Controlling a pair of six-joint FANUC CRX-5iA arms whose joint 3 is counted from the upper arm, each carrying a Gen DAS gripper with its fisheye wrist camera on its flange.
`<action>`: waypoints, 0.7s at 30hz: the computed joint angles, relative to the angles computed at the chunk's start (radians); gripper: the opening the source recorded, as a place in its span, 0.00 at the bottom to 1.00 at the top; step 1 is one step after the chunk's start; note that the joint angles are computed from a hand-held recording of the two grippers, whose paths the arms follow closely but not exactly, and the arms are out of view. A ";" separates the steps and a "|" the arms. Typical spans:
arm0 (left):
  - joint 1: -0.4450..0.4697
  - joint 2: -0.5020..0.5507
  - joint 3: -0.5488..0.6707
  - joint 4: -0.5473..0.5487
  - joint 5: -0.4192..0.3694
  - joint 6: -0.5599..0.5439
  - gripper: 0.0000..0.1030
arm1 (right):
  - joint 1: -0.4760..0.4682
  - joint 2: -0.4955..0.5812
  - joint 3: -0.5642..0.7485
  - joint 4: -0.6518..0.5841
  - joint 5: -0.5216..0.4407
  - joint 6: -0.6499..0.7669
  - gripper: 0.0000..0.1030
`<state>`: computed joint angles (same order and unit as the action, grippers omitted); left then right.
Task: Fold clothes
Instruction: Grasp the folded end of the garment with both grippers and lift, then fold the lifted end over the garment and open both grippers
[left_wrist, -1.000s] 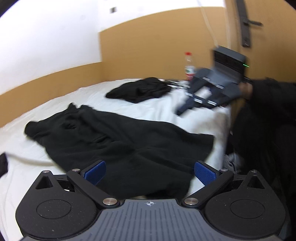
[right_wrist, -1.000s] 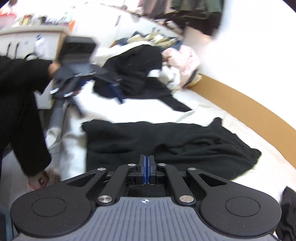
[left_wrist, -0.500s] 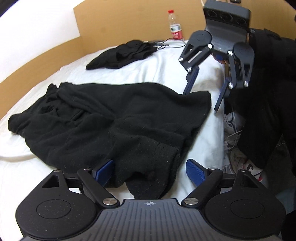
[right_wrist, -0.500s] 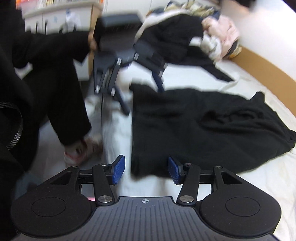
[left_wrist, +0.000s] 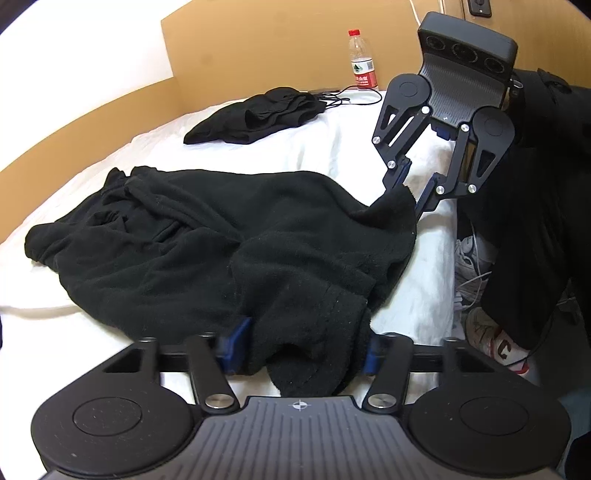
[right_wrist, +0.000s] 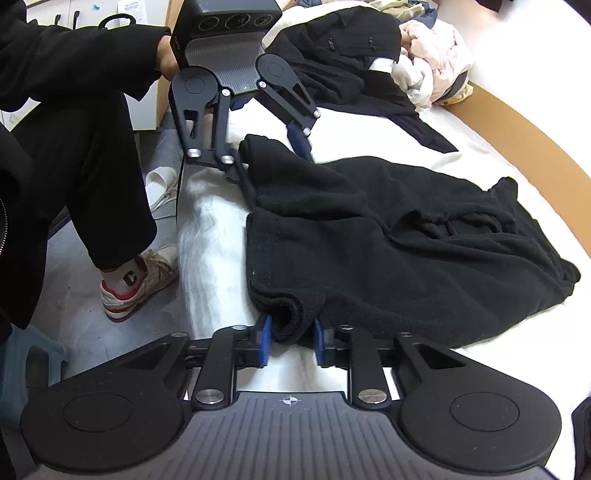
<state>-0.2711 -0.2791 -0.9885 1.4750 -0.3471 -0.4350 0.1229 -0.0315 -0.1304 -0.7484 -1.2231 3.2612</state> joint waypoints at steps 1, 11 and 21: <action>0.000 0.000 -0.001 0.005 -0.002 -0.002 0.55 | 0.003 0.002 0.001 0.000 0.003 -0.001 0.22; -0.128 -0.041 -0.020 0.462 -0.006 -0.348 0.19 | -0.082 0.038 0.057 -0.140 -0.080 0.036 0.13; 0.142 0.295 0.388 0.355 -0.136 0.005 0.30 | -0.058 0.380 0.565 -0.286 -0.074 -0.315 0.09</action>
<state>-0.1288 0.0156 -0.6002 1.8304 -0.4833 -0.4295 0.0653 0.3482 0.4348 -1.0341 -1.2975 2.9460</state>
